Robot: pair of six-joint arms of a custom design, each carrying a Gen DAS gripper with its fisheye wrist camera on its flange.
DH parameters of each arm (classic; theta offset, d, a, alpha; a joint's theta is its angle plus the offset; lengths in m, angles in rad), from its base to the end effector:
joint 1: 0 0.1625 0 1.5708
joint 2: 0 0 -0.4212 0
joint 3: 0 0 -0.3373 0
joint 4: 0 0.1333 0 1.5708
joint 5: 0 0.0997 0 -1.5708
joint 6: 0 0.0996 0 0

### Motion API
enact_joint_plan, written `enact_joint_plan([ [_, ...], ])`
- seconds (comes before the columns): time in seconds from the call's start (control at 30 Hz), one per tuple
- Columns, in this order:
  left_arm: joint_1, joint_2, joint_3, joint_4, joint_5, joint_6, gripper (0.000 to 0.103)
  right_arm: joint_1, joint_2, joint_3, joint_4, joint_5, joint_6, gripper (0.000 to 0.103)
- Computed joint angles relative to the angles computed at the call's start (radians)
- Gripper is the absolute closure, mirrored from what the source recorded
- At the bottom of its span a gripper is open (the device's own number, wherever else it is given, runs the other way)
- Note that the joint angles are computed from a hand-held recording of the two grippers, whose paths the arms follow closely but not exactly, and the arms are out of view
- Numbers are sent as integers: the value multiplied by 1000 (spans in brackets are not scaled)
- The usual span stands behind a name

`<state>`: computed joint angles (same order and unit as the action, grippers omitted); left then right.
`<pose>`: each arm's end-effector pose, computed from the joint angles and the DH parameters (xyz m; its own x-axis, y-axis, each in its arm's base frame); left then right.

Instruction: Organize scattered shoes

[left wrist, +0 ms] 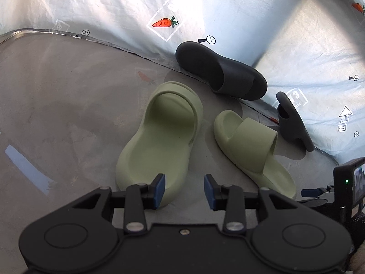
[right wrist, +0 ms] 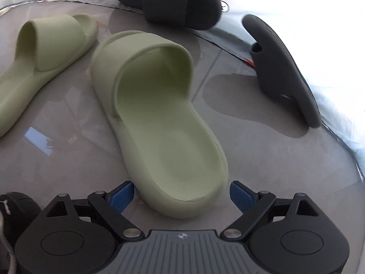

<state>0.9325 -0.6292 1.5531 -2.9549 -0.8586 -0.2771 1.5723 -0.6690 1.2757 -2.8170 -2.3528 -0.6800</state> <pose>-0.2379 -0.6536 0.1180 -0.8971 0.0127 -0.4417 0.2999 0.7517 -0.5874 0.0642 -0.7296 0.2342 -0.5514 -0.1783 0.8149 -0.4475 0.8877 -0.1085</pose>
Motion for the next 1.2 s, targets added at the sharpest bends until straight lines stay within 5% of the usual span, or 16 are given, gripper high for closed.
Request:
enact_joint_plan([
  [0.17, 2, 3, 0, -7, 9, 0, 65, -34, 61, -109, -163, -164, -39, 13],
  [0.23, 3, 3, 1, -3, 14, -8, 65, -37, 62, -148, -178, -183, 37, 13],
  [0.37, 7, 6, -9, 14, 15, -25, 65, -29, -19, -71, -184, 32, 318, 12],
  [0.47, 1, 3, -4, 2, 21, -8, 65, -21, -5, -54, -208, 200, 361, 12],
  [0.6, -3, -8, 12, -7, 31, -10, 65, 19, 120, -129, -263, 232, 235, 12],
  [0.8, 0, -25, 32, -8, 46, -30, 65, 62, 297, -296, -296, 68, 35, 29],
  [1.03, 8, -19, 18, 1, 34, -27, 65, 18, 113, 0, -336, 270, -213, 30],
  [1.2, 7, -11, 16, 1, 13, -17, 65, -52, -43, 102, -125, 461, -462, 28],
])
